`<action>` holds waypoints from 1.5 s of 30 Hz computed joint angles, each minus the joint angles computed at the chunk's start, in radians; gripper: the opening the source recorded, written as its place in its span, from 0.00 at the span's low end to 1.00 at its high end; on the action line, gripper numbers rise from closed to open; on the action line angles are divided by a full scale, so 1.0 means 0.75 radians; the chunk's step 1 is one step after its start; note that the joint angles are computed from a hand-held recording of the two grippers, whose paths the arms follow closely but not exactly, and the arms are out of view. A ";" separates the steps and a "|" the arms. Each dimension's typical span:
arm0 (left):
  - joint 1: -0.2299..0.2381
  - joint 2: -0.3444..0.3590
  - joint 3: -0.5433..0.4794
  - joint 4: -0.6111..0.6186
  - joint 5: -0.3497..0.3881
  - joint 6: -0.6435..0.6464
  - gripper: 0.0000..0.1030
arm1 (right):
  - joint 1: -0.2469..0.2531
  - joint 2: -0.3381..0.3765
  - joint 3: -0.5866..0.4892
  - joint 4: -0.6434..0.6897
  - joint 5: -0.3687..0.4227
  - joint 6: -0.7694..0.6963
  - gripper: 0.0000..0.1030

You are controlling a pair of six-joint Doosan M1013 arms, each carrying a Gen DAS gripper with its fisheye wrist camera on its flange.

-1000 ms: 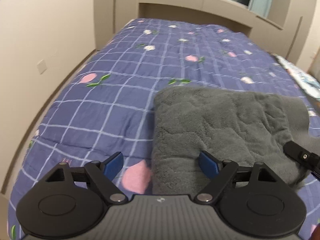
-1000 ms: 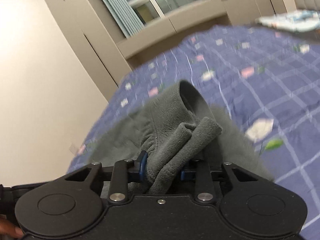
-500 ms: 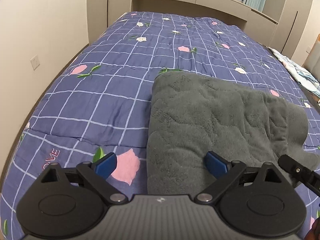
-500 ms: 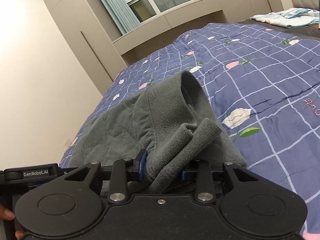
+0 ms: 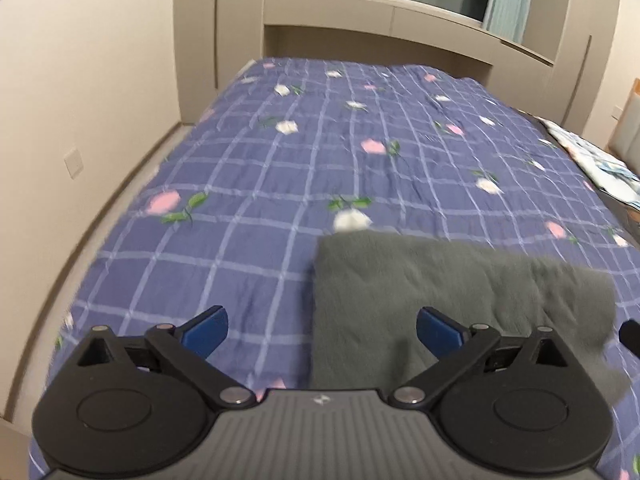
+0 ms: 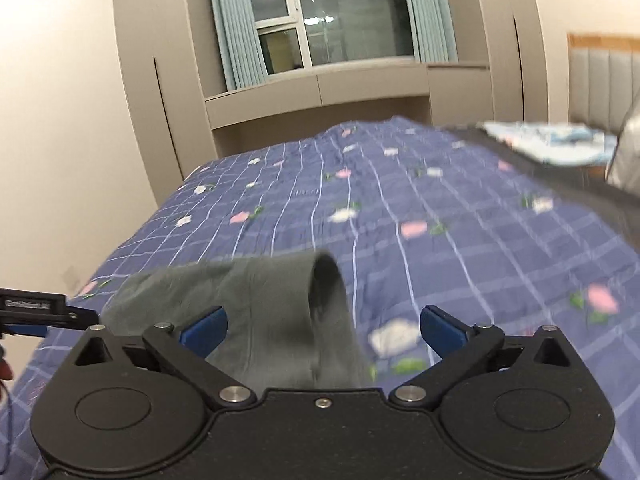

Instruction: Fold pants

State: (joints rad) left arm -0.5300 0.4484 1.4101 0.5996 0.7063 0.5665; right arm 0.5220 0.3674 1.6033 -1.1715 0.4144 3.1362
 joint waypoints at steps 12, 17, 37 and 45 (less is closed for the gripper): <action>0.005 0.141 -0.159 -0.025 0.094 0.131 0.99 | 0.007 0.258 -0.400 0.469 0.245 -0.667 0.99; -0.024 0.162 -0.166 -0.025 0.083 0.131 0.99 | -0.026 0.237 -0.342 0.557 0.282 -0.700 0.99; -0.079 0.074 -0.009 -0.035 0.010 0.093 0.99 | -0.019 0.104 -0.120 0.608 0.147 -0.703 0.99; -0.099 0.010 0.116 0.001 -0.078 -0.019 0.99 | -0.005 0.055 -0.004 0.554 0.080 -0.623 0.99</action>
State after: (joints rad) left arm -0.6046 0.4559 1.4968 0.6002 0.6476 0.5523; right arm 0.5180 0.4089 1.6003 -0.7557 0.4742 2.6692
